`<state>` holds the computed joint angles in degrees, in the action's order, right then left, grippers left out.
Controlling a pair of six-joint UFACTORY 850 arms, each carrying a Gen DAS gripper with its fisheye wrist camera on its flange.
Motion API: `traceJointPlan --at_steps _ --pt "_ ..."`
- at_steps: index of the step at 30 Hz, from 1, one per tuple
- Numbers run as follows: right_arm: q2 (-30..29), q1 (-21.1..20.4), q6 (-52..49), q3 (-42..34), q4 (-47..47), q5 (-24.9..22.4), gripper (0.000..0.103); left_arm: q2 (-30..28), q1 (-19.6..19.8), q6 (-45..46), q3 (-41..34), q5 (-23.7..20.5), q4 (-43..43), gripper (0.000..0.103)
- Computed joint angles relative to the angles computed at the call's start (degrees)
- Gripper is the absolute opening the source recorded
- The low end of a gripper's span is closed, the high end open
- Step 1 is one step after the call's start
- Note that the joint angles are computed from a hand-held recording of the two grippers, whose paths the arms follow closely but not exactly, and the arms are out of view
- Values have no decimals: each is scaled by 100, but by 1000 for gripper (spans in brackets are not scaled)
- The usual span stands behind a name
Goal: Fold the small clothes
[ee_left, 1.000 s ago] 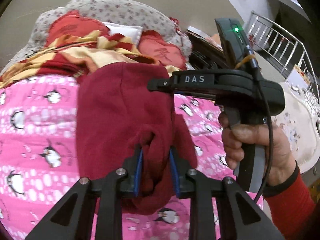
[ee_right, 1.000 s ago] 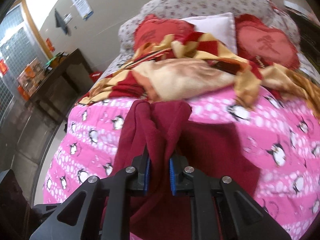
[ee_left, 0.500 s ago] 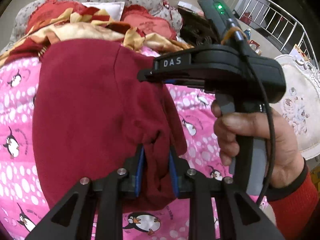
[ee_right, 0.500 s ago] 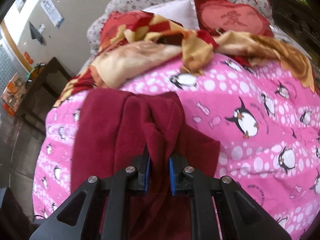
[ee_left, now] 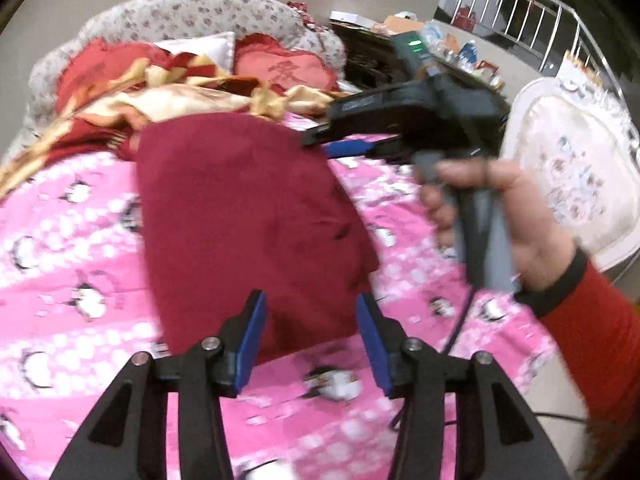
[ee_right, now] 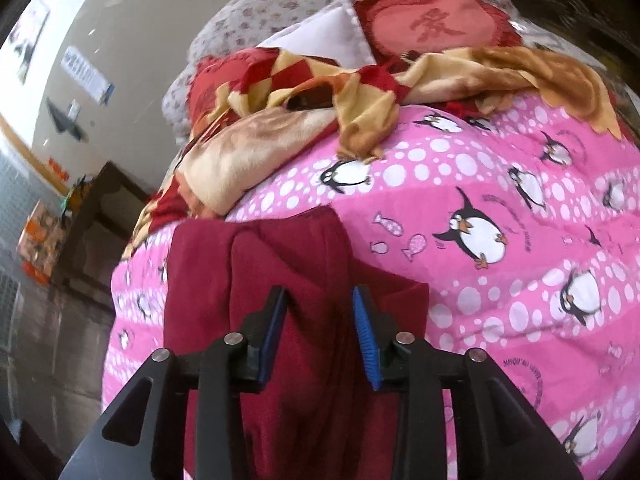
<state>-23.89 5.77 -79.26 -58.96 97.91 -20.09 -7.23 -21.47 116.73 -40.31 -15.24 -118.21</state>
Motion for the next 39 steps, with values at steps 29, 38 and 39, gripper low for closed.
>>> traceJointPlan --at_steps 29,38,39 --pt "820 344 -2183 1574 1325 406 8 -760 330 804 -189 381 -1355 64" --pt "1452 265 -2879 1904 2377 -56 42 -734 550 50 -283 320 -824 64" --pt "1384 329 -2644 1808 2162 -60 42 -729 551 90 -289 337 -856 64"
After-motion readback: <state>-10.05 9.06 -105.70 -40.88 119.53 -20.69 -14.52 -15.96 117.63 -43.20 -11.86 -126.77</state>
